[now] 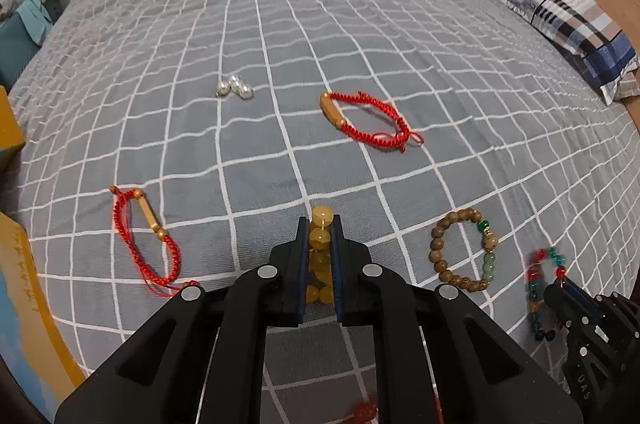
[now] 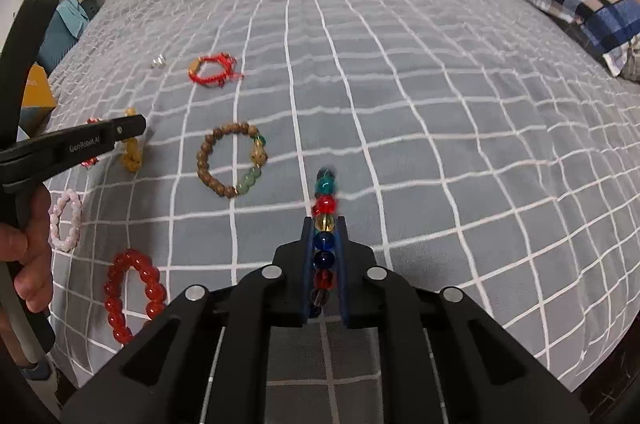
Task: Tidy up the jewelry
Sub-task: 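Lift both held bracelets and carry them toward the white cardboard box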
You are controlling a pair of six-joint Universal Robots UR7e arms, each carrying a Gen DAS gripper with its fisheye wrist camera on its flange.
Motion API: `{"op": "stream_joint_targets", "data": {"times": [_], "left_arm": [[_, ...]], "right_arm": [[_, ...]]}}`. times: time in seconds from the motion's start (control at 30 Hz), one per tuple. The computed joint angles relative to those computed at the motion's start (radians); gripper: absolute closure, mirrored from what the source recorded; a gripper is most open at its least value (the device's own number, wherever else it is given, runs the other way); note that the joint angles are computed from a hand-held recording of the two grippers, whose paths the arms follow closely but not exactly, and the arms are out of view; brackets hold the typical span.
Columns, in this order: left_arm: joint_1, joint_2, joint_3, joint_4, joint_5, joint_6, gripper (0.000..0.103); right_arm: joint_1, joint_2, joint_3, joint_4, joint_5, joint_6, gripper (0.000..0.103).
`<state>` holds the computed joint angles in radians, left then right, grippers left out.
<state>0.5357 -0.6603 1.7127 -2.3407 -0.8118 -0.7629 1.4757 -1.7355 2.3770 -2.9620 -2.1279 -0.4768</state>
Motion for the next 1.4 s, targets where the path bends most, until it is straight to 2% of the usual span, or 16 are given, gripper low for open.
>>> {"op": "stream_joint_targets", "data": {"times": [0.3,0.57,0.8,1.0,1.4], "left_arm": [[-0.04,-0.03,0.058,-0.087,0.066,0.003,0.094],[-0.08,-0.055,0.113,-0.197,0.127,0.014,0.094],[-0.116,-0.063,0.161,-0.312,0.21,0.042,0.094],[-0.141,-0.064,0.175,-0.328,0.267,0.039,0.094],[-0.175,-0.095,0.206,-0.256,0.266,-0.039,0.094]], "right_arm": [[0.003,-0.011,0.025,-0.107,0.046,-0.056,0.094],[0.019,0.005,0.054,-0.29,0.06,-0.126,0.094],[0.026,0.019,0.083,-0.445,0.1,-0.195,0.094],[0.039,0.046,0.111,-0.607,0.134,-0.272,0.094],[0.05,0.057,0.116,-0.615,0.124,-0.283,0.094]]}}
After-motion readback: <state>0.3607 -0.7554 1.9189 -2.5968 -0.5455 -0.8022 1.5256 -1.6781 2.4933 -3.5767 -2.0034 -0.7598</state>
